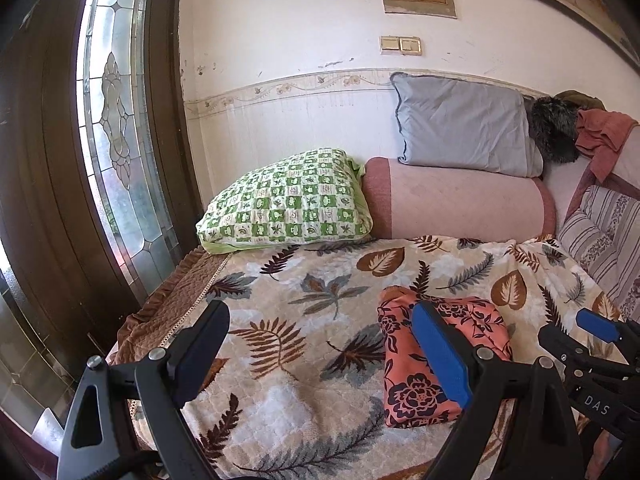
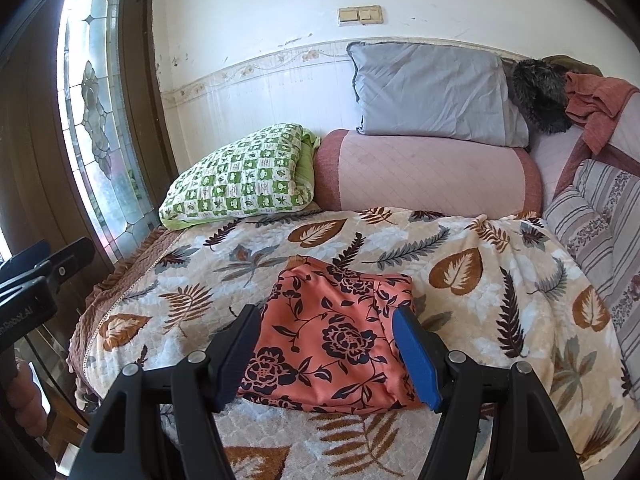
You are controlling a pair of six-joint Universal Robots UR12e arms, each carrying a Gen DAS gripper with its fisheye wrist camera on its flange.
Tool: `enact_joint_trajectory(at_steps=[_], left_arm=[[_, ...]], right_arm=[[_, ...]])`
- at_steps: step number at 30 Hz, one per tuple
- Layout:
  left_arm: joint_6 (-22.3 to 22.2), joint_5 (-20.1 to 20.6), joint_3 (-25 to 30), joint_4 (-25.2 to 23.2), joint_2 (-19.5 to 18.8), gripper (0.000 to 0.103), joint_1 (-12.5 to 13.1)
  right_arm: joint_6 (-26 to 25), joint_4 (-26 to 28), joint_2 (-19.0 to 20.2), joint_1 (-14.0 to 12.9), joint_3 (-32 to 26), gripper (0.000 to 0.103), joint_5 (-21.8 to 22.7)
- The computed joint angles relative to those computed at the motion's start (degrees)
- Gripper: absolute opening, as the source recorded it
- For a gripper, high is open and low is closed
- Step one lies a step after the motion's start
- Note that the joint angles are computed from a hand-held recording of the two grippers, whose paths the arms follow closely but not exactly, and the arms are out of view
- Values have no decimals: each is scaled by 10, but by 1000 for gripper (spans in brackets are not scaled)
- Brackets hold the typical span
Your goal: Fold small clothes
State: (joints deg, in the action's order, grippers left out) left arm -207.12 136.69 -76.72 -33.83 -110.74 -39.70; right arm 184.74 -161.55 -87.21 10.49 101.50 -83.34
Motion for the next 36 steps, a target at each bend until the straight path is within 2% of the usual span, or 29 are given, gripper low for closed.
enact_joint_trajectory(at_steps=[18,36], left_arm=[[4,-23,-2,-5,0,93,5],[10,-36,-27,30,19,93,7]], right_arm=[[-8,6,7,0,-3,72,2],[-13,-1,2,18,-3,72,-24]])
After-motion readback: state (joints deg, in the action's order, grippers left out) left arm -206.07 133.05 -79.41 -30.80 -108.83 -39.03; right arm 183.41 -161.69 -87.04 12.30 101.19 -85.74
